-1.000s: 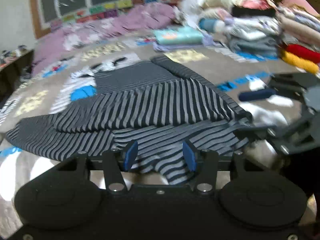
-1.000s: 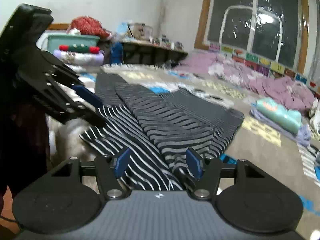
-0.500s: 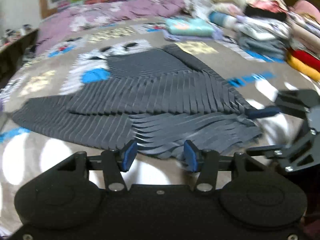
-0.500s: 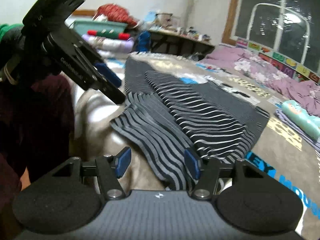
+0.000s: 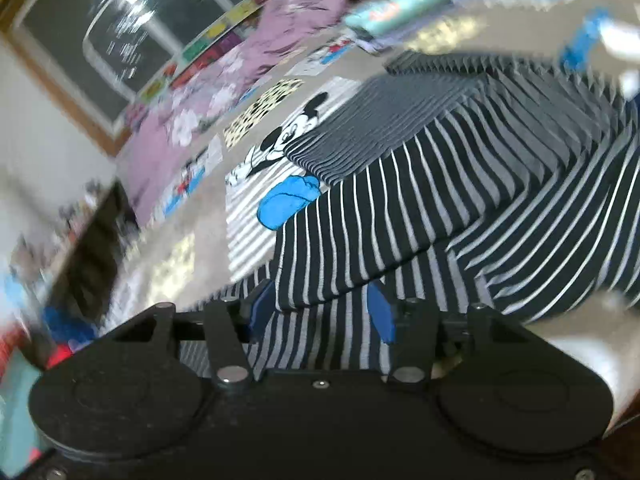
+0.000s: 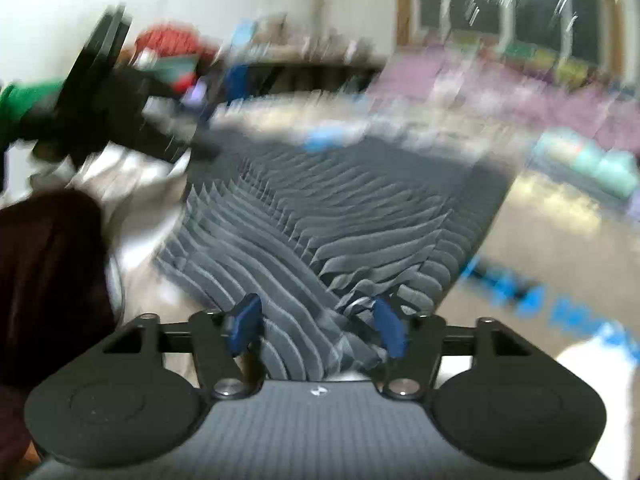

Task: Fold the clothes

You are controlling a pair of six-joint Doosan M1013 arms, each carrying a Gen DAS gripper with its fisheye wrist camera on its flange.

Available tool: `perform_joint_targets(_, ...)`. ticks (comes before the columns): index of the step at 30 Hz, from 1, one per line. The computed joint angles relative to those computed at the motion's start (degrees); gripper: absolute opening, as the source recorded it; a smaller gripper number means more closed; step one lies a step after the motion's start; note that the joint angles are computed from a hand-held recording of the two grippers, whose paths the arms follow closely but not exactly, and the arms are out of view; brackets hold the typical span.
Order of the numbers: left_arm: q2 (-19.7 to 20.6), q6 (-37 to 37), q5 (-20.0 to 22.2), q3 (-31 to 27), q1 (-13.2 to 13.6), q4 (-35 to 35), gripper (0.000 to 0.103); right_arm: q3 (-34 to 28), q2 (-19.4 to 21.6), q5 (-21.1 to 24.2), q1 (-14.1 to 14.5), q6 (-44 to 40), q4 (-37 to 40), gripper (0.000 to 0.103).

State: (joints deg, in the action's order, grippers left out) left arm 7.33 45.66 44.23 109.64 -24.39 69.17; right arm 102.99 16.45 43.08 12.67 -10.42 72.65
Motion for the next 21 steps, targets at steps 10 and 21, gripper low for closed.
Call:
perform_joint_targets(10,1.74,8.53,-0.19,1.54,1.39,8.2,0.036,-0.03,0.64,0.79,-0.41,-3.26,6.35,0.068)
perform_joint_targets(21,0.26,16.95,1.89,0.77,0.54,11.36,0.007,-0.47,0.84,1.73,-0.2,-1.42,4.14,0.068)
